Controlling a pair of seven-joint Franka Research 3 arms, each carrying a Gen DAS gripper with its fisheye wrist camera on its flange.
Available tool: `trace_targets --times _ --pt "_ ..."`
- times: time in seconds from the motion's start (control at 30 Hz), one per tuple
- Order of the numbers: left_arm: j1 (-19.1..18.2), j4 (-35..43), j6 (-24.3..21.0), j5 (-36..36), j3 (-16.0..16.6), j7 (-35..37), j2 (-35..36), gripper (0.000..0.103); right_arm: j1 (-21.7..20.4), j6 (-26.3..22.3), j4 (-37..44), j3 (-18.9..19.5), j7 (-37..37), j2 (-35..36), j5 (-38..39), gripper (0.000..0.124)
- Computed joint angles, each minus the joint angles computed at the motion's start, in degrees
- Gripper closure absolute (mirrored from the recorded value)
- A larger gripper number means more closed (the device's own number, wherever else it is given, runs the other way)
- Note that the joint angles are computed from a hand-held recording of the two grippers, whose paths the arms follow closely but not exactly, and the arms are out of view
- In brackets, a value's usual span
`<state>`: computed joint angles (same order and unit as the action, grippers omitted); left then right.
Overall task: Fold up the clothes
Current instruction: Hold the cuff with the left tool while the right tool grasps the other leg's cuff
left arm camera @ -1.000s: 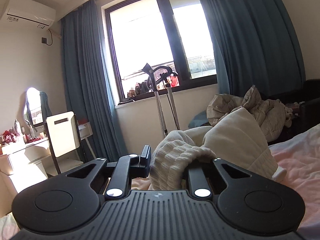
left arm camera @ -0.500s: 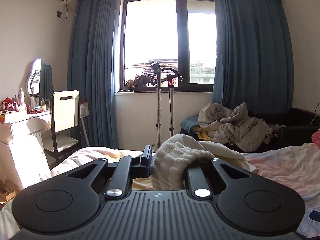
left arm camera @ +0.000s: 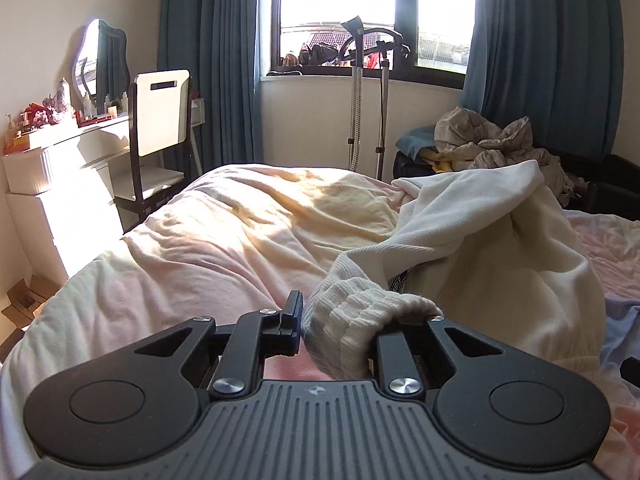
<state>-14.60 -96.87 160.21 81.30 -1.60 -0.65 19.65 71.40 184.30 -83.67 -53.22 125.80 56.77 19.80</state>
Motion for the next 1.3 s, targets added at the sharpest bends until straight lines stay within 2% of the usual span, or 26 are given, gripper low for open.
trace_targets --times 0.07,0.17,0.23,0.3,0.4,0.47,0.5,0.6,0.67,0.77,0.8,0.83,0.9,0.97,1.0,1.1,1.17,1.23,1.3 --pt "0.1 0.2 0.8 1.1 0.3 -0.6 0.2 0.082 -0.7 0.1 1.1 0.8 -0.4 0.4 -0.3 0.021" --pt "0.7 0.2 1.0 -2.2 -0.3 2.6 0.6 0.081 -2.4 -0.2 2.9 2.8 -1.5 0.6 -1.0 0.022" --pt "0.1 0.2 -0.3 -3.6 -0.3 3.7 0.6 0.072 -3.9 -1.1 4.4 4.7 -2.1 0.4 -2.1 0.028" --pt "-0.5 0.0 -1.9 -4.1 -0.1 4.0 0.4 0.053 -4.8 -2.5 5.9 4.9 -1.8 1.0 -3.5 0.035" --pt "-0.8 -0.2 -3.5 -5.1 -0.3 5.1 0.2 0.047 -7.8 -3.1 8.5 7.5 -1.6 1.2 -6.5 0.035" --pt "-0.8 0.0 -4.3 -6.5 -0.6 6.7 0.4 0.047 -10.5 -4.0 10.0 11.1 -2.3 0.4 -8.5 0.037" --pt "-1.0 0.2 -4.7 -6.4 -0.5 7.0 0.6 0.047 -12.8 -3.7 10.2 14.9 -3.6 -1.0 -9.6 0.04" --pt "-1.5 1.1 -5.1 -5.6 -0.2 7.5 1.2 0.047 -18.4 -4.8 10.2 25.4 -9.5 -4.9 -11.2 0.042" --pt "-1.7 1.5 -5.2 -5.6 0.0 7.3 1.6 0.047 -19.0 -6.2 10.0 27.2 -9.2 -5.9 -14.7 0.042" --pt "-2.1 2.4 -5.8 -5.3 0.3 6.5 2.2 0.047 -18.8 -12.0 13.3 25.9 -7.9 -4.1 -17.8 0.048" --pt "-2.2 2.7 -6.0 -5.3 0.3 6.6 2.5 0.047 -19.2 -14.3 15.1 25.8 -7.5 -3.1 -18.8 0.064" --pt "-2.3 3.0 -6.2 -5.4 0.4 6.8 2.8 0.047 -19.3 -13.9 14.9 25.7 -6.1 -3.1 -19.1 0.071" --pt "-2.4 3.8 -6.9 -6.3 0.4 7.7 3.5 0.047 -19.4 -12.8 14.2 25.3 -3.3 -3.3 -19.7 0.075" --pt "-2.4 4.3 -6.7 -7.5 0.3 8.9 3.9 0.047 -19.1 -11.8 13.6 24.4 -1.3 -3.2 -19.1 0.092" --pt "-2.6 4.4 -6.7 -7.7 0.4 9.4 4.0 0.047 -17.5 -10.6 12.5 21.7 2.6 -3.3 -21.1 0.103" --pt "-3.0 4.4 -6.6 -8.1 0.5 10.8 4.1 0.047 -9.9 -4.8 7.9 9.3 13.0 -1.7 -21.1 0.107" --pt "-3.1 4.4 -6.2 -9.1 0.3 12.3 4.3 0.047 -4.5 -2.2 5.2 0.8 17.7 0.9 -17.7 0.108" --pt "-3.2 4.4 -5.7 -10.0 0.2 13.7 4.6 0.047 -1.2 -0.9 3.5 -4.7 20.1 3.2 -14.1 0.109" --pt "-3.6 4.6 -5.4 -10.5 0.3 14.7 5.0 0.047 -1.1 -3.3 4.3 -5.5 19.7 4.0 -12.7 0.109"
